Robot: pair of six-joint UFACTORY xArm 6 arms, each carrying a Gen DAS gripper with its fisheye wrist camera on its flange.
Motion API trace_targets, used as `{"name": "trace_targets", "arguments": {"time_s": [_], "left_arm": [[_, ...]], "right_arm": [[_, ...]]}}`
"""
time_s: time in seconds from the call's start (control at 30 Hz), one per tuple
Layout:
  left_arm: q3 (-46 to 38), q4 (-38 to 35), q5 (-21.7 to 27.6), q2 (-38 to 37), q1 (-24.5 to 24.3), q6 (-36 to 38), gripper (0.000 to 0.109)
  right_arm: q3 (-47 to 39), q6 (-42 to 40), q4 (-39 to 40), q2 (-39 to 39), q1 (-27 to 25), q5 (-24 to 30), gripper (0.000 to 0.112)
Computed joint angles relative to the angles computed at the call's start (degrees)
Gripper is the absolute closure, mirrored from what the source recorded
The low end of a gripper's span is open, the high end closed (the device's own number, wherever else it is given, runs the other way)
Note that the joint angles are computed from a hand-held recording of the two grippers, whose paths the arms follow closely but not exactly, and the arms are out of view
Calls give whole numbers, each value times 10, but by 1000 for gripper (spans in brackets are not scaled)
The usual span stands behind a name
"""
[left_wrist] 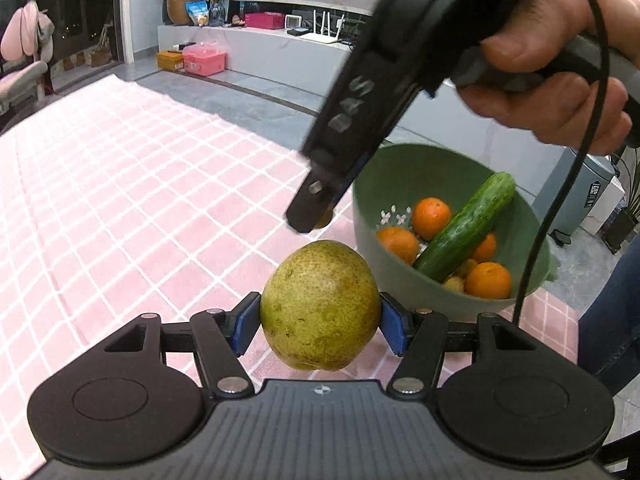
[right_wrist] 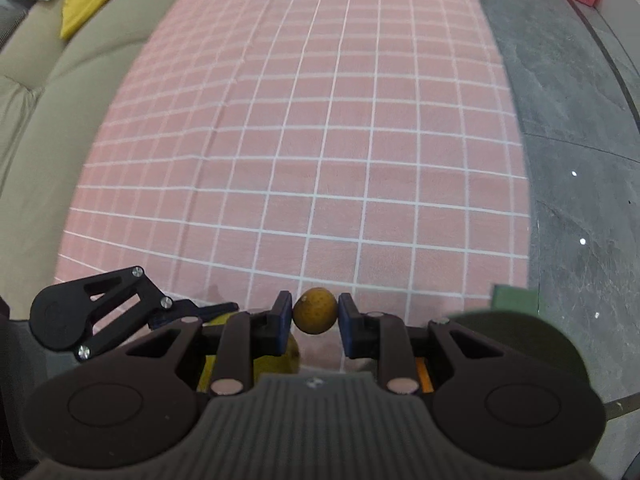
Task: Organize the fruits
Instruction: 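Carry the pomelo and brown fruit into the colander and open both tools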
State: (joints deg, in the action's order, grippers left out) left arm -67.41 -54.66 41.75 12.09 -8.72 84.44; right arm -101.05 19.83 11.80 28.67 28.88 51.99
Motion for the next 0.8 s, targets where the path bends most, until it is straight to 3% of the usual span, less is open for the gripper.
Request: {"name": "trace_targets", "arguments": {"time_s": [0.3, 0.5, 0.8], "left_arm": [[47, -5, -18, -76, -42, -18, 37], [91, 42, -116, -96, -104, -92, 37], [118, 133, -191, -87, -163, -170, 37]], "right_arm": [[241, 49, -13, -210, -8, -88, 92], [411, 132, -60, -336, -9, -143, 92], [549, 191, -18, -386, -4, -226, 92]]}}
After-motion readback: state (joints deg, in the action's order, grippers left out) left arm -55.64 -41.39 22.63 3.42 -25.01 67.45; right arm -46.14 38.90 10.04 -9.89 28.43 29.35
